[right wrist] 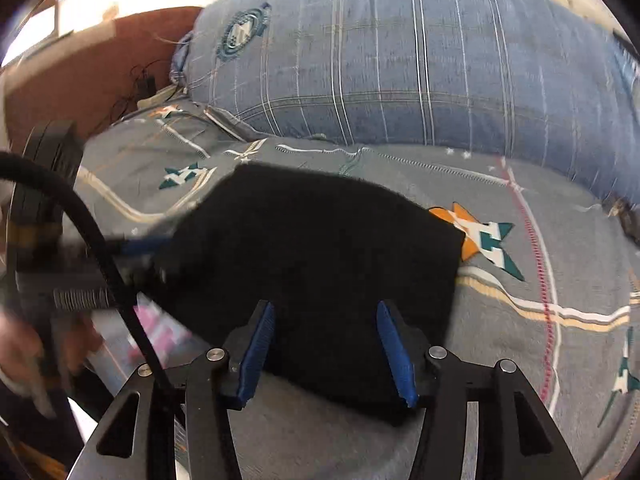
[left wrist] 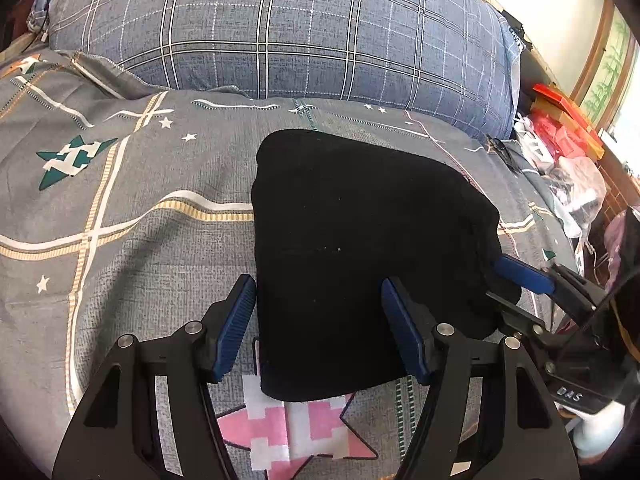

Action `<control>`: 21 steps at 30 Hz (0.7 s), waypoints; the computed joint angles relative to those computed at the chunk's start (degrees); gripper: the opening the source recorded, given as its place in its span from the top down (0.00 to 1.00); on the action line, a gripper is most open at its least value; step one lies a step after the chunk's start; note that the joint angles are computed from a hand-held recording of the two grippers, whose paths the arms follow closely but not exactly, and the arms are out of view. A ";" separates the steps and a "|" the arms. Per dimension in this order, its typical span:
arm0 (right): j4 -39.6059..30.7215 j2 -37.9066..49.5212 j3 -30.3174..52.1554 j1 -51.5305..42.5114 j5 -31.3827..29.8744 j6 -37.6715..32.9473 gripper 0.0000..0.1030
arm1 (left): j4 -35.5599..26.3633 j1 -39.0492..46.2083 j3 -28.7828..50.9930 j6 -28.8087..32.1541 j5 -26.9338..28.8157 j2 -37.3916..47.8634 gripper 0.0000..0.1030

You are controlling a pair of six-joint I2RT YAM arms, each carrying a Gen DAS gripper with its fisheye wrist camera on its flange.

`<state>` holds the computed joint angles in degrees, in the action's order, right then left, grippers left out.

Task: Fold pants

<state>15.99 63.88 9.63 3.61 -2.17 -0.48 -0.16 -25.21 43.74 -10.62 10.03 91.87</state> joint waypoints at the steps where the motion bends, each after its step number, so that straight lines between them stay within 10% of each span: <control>1: -1.77 -1.49 0.16 0.23 0.31 0.63 0.49 | 0.15 -0.20 -0.31 0.02 -0.41 -0.44 0.36; 10: -7.91 -9.63 0.69 -8.90 -8.62 5.76 0.43 | 0.84 0.42 -1.33 0.15 -2.95 -3.17 0.36; 21: 0.05 2.76 1.59 -16.30 -17.17 10.07 0.34 | 1.63 2.26 -1.10 -0.65 -2.42 -2.65 0.36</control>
<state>16.03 66.64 11.21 -12.70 -19.34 9.59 1.47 -22.96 42.64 -11.27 7.61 89.22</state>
